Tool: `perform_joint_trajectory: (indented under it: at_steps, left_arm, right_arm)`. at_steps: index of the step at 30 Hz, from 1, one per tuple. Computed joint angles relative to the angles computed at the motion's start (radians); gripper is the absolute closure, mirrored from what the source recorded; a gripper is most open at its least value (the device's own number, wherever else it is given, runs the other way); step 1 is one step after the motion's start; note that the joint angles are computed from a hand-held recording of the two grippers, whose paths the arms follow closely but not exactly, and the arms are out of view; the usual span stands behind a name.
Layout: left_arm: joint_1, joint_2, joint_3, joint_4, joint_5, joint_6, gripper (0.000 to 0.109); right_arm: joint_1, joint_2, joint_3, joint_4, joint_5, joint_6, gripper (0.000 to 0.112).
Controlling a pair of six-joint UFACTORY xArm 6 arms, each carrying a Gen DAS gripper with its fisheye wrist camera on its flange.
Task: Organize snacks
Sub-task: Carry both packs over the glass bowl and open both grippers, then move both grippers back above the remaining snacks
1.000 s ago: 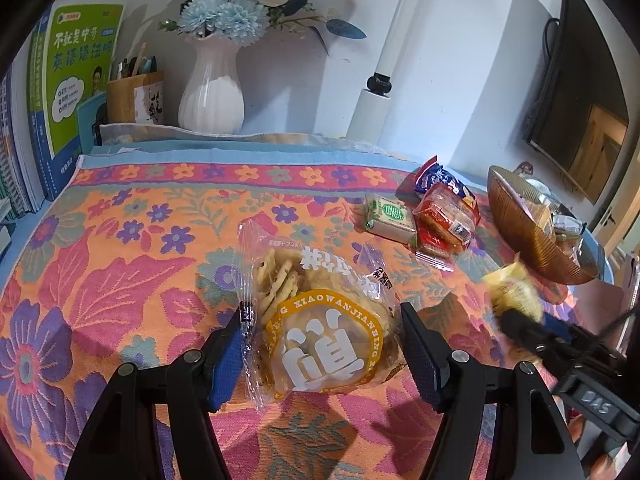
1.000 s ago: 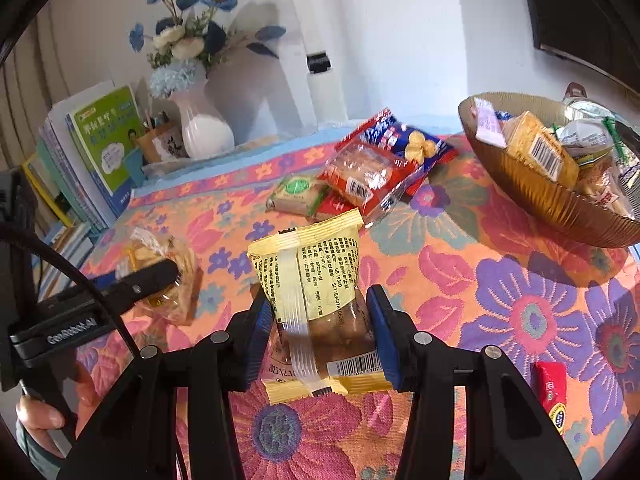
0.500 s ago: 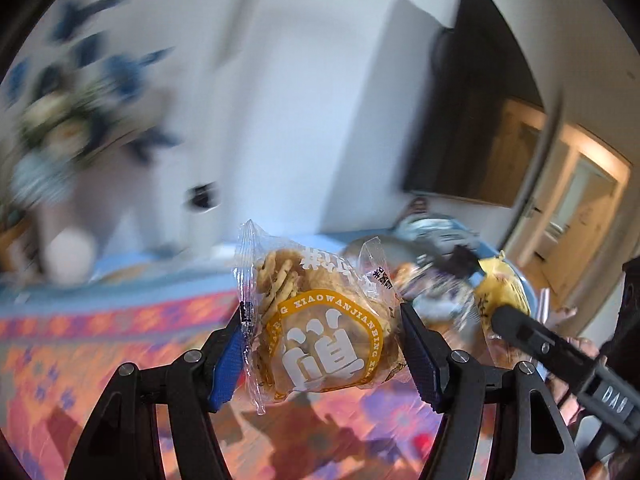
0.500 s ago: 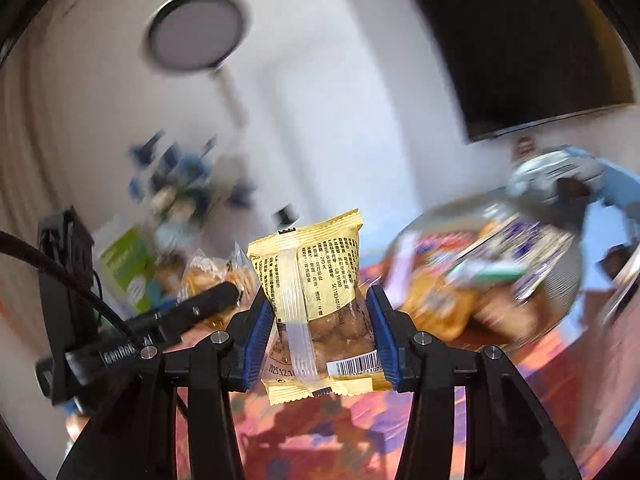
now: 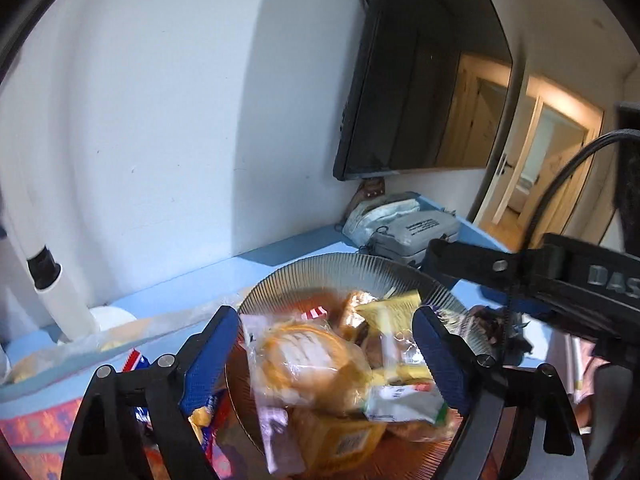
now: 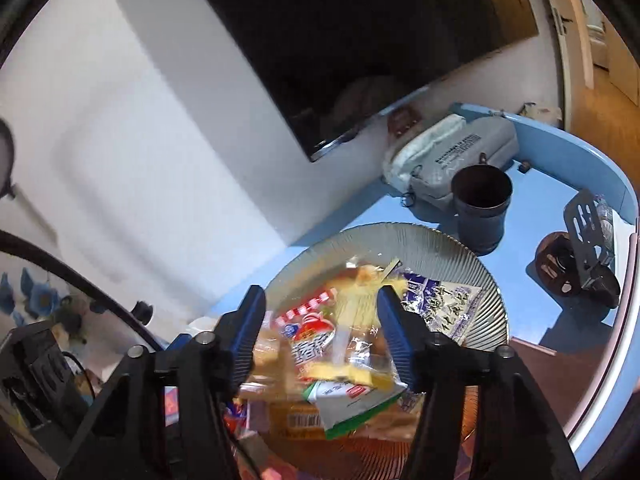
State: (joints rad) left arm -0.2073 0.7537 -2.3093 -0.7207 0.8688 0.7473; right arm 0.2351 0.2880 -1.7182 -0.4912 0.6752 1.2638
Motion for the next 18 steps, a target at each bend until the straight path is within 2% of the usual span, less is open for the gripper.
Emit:
perform_joint_trajectory:
  at_steps: [3, 5, 7, 9, 14, 18]
  left_arm:
    - [0.013, -0.062, 0.083, -0.005, -0.003, 0.037, 0.022]
    - [0.033, -0.143, 0.203, -0.034, -0.043, 0.071, 0.022]
    - [0.066, -0.220, 0.304, -0.074, -0.045, 0.101, 0.022]
    - [0.107, -0.313, 0.428, -0.108, -0.066, 0.139, 0.022]
    - [0.224, -0.518, 0.719, -0.154, -0.150, 0.188, 0.022]
    - [0.298, -0.607, 0.924, -0.119, -0.296, 0.184, 0.021]
  right_arm:
    - [0.025, -0.050, 0.051, -0.087, -0.007, 0.036, 0.054]
    - [0.041, -0.078, 0.082, -0.120, -0.026, 0.048, 0.048]
    - [0.067, -0.105, 0.113, -0.139, -0.057, 0.050, 0.037]
    - [0.104, -0.128, 0.141, -0.167, -0.083, 0.047, 0.037]
    - [0.217, -0.135, 0.169, -0.169, -0.135, -0.043, 0.034]
    - [0.305, -0.083, 0.182, -0.192, -0.173, -0.085, 0.032]
